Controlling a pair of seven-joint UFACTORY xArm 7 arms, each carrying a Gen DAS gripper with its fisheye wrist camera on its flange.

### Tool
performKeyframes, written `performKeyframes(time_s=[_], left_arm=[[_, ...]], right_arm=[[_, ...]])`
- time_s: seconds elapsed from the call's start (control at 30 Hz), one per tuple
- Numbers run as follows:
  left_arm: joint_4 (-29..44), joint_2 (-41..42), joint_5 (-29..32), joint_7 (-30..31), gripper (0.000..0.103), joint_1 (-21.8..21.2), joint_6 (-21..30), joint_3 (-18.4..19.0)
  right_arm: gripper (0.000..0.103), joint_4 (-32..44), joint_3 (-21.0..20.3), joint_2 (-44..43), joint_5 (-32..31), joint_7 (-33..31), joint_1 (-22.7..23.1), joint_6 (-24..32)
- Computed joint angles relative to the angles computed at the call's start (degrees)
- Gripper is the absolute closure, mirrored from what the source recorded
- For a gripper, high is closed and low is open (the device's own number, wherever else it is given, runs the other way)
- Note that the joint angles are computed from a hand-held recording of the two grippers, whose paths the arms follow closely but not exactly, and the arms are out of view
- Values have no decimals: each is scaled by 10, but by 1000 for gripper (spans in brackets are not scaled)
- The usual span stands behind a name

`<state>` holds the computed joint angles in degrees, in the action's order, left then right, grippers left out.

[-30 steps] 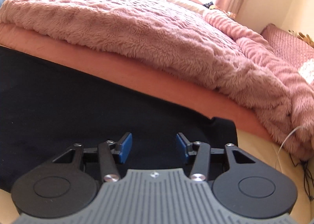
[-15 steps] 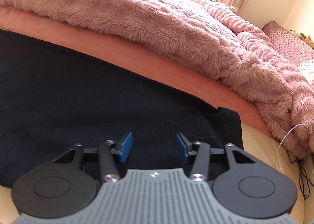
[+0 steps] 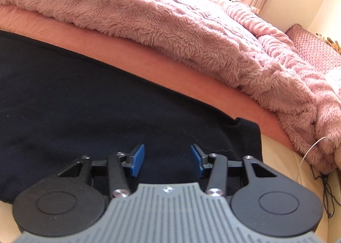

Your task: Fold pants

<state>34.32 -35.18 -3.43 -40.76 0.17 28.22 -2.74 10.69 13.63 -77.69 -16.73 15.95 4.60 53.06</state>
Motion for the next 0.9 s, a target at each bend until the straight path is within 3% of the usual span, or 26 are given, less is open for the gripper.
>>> performKeyframes(time_s=[0.13, 0.27, 0.47, 0.7, 0.9], left_arm=[[-25, -27, -27, 25, 64, -29, -5, 17], [-28, -24, -31, 13, 63, -26, -9, 4], [-15, -18, -4, -23, 62, -8, 10, -26], [11, -3, 45, -70, 60, 8, 47, -55], [27, 8, 89, -95, 56, 8, 70, -70]], right_arm=[[60, 3, -29, -31, -13, -16, -25, 11], [60, 9, -99, -55, -32, -56, -91, 3], [64, 28, -228, 48, -26, -120, -193, -120], [69, 32, -306, 189, 7, -232, -190, -241], [66, 59, -377, 263, 77, -324, -148, -272]])
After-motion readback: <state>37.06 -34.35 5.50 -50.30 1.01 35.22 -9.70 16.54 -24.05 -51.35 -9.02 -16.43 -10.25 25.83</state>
